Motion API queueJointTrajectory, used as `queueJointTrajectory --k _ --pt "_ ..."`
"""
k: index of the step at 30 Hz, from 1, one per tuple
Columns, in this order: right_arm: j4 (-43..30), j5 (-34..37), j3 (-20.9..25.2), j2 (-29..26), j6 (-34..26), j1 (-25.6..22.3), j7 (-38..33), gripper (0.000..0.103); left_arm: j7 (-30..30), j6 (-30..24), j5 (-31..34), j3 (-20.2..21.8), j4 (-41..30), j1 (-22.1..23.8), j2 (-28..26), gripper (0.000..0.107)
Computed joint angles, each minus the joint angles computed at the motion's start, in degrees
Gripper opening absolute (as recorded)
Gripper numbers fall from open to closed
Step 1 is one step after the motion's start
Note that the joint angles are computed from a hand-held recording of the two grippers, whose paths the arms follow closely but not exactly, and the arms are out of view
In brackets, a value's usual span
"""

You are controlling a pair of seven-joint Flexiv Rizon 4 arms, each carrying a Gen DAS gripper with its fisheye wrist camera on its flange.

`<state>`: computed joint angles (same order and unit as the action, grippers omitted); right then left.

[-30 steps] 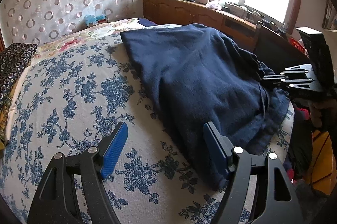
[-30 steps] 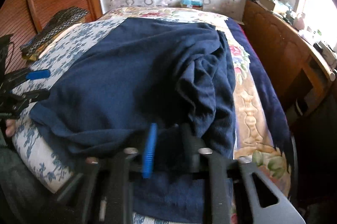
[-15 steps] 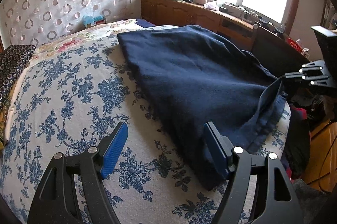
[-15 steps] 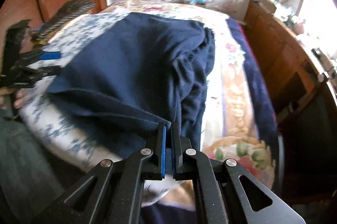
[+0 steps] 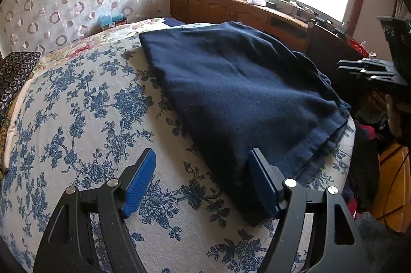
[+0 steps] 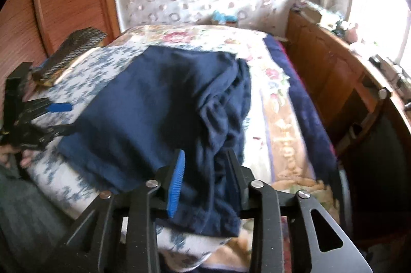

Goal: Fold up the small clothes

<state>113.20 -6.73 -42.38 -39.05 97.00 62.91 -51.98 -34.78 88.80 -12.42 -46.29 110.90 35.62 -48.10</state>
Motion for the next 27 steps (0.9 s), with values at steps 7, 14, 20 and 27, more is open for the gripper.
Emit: queueJointTrajectory --k 7,14,20,27 --pt "-2.0 -0.9 5.4 -2.1 -2.4 -4.5 3.1 0.046 -0.1 -0.5 0.3 -2.1 0.8 2.1 -0.5 0.067" --pt "-1.3 -1.8 8.0 -3.2 -1.0 -7.0 6.9 0.051 0.2 -1.0 -0.2 -0.8 1.1 1.0 0.5 0.058" --pt "-2.0 -1.7 10.8 -3.2 -0.1 -10.0 6.2 0.051 0.8 -2.0 -1.5 0.8 0.6 -0.4 1.3 0.058" --pt "-1.8 -3.8 8.8 -2.6 -2.3 -7.9 5.6 0.037 2.0 -2.1 -2.6 0.7 0.7 -0.6 1.3 0.058"
